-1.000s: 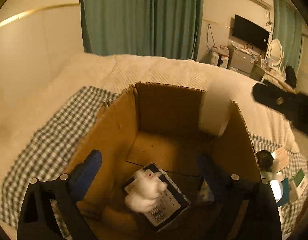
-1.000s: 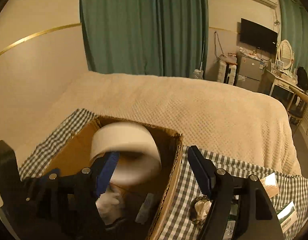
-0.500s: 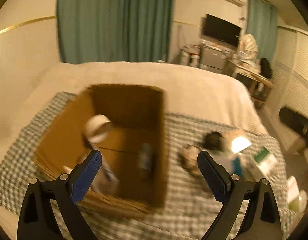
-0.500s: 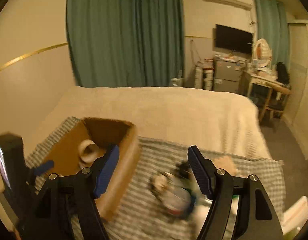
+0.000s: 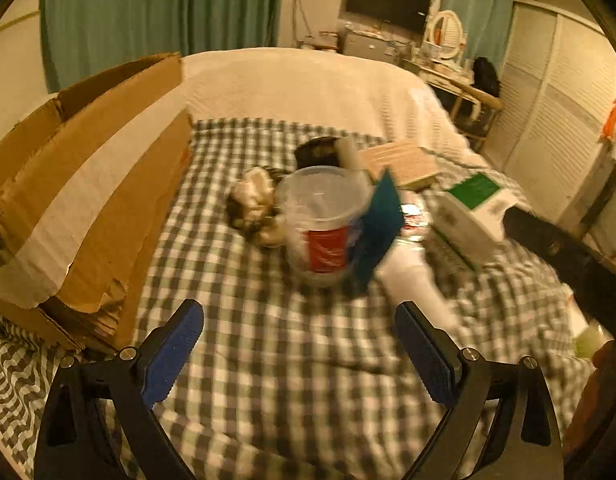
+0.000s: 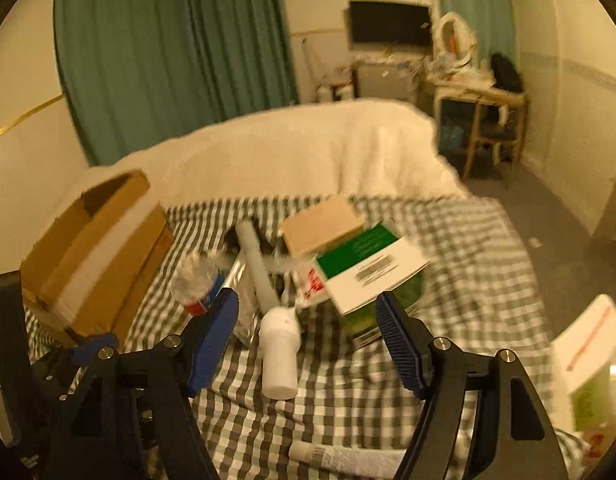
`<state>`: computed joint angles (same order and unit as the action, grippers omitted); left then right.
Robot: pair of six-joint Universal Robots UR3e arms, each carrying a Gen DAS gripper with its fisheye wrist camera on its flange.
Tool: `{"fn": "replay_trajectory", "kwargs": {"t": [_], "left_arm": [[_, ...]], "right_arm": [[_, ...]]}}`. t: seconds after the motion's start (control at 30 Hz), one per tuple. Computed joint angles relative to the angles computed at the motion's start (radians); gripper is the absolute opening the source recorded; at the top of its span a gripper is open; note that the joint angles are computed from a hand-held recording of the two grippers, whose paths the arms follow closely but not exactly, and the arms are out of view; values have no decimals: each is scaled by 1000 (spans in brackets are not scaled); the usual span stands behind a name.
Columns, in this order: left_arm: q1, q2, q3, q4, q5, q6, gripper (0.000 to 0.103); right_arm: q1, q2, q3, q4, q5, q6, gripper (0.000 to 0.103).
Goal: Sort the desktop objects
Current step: 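Grasp the toothpick tub with the left tool while the right grasps the white bottle, then carry the tub and white bottle into the box and release both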
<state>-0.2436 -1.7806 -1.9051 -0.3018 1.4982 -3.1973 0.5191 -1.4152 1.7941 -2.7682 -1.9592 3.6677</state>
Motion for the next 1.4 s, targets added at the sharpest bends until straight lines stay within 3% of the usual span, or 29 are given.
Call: {"fn": "replay_trajectory", "kwargs": {"t": [0.07,0.1,0.17,0.5,0.7,0.8,0.87,0.9,0.93,1.4], "left_arm": [[6,-40,11,33,22,-2,99],[12,-63,14,61,31,-4,99],[7,-120,33,110,45,-22,99],[-1,-309,157,253,-10,-64,99],[2,-372,240,244,-42,-61,99],[32,-384,258,238,-122,-58,97],[35,-400,298,203,-133,-55,85],[34,-408,318,185,-135,-51,70],[35,-413,334,165,-150,-48,63],[27,-279,217,156,-48,-43,63]], "right_arm": [[-24,60,8,-76,44,-48,68],[-32,97,13,-117,62,-67,60],[-52,156,31,-196,116,-77,54],[-177,243,128,-342,329,-111,48],[-166,224,116,-274,330,-133,48],[-159,221,112,-248,335,-139,48],[-163,231,103,-239,351,-138,45],[-164,236,103,-236,362,-138,44],[-165,242,99,-229,372,-139,42],[-166,193,123,-207,352,-113,38]]}}
